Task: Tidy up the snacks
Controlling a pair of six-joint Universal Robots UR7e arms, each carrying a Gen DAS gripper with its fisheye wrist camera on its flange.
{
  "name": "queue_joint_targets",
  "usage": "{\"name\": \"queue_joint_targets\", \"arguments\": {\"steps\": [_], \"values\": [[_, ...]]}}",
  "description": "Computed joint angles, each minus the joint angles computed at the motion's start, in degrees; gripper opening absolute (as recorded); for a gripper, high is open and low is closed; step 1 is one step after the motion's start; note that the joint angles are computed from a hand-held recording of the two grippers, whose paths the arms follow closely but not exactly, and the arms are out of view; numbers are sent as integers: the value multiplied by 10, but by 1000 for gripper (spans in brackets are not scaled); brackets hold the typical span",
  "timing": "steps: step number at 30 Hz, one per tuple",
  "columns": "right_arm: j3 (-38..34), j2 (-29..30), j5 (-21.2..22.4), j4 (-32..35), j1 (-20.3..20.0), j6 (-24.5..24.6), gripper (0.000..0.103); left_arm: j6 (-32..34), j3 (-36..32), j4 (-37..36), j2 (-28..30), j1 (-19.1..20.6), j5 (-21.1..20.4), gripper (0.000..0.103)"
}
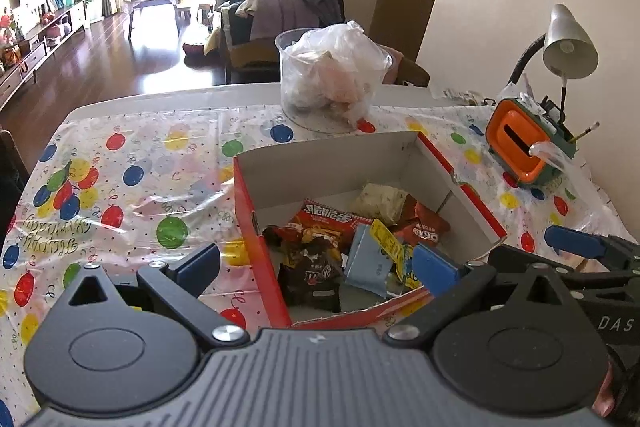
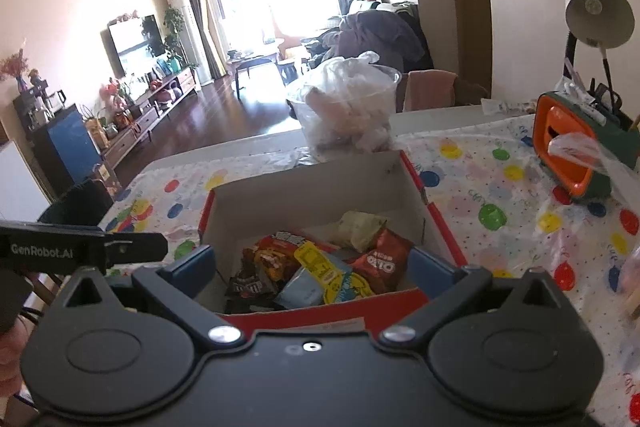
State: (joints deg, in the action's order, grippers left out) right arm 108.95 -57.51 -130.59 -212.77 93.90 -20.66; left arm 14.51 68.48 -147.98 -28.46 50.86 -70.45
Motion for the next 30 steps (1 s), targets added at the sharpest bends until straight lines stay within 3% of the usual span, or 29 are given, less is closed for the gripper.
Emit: {"name": "queue_joint_targets", "arguments": {"steps": [17,30], "values": [[-9,12,0,-35,11,-26,103,27,41,-68,-21,-2,-12,103],[-8,12,-8,-46,18,-31,103,32,61,-70,-35,-5,-18,103]]}}
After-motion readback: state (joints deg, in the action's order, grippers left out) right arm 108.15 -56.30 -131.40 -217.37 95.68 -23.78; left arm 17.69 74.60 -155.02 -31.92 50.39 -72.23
